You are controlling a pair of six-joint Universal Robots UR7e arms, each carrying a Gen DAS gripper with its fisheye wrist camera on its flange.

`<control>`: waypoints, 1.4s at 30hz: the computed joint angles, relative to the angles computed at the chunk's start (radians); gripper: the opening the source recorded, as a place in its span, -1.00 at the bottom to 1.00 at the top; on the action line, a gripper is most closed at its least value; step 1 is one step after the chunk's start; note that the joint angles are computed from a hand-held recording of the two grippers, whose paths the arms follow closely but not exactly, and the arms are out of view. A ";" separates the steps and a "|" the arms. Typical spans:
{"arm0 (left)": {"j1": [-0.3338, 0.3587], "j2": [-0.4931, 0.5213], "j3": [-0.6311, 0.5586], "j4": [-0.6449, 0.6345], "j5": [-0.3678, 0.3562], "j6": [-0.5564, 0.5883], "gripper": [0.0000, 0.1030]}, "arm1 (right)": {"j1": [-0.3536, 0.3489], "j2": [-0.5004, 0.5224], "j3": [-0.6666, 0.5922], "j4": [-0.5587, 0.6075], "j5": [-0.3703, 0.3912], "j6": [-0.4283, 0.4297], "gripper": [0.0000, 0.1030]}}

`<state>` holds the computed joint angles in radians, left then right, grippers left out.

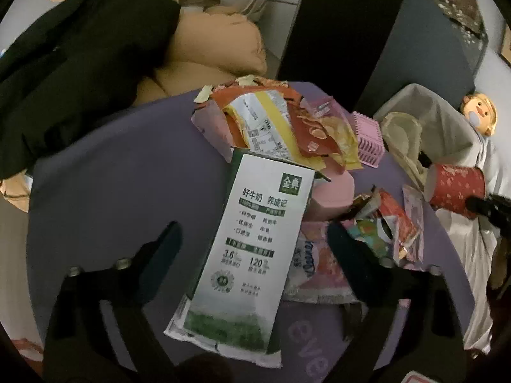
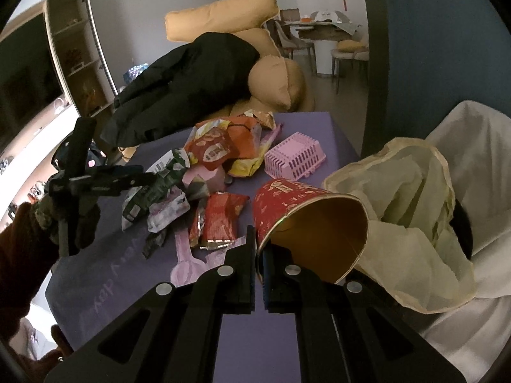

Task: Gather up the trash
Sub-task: 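Grasp the green-and-white milk carton with the left tool while the right tool holds the cup, then carry carton and cup to the trash bin and release both tools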

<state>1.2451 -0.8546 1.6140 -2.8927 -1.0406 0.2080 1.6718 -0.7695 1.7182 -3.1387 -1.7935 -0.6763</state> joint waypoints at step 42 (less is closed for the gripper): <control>-0.279 0.486 -0.374 -0.388 -0.029 -0.206 -0.03 | -0.108 -0.196 -0.083 -0.171 0.021 -0.132 -0.89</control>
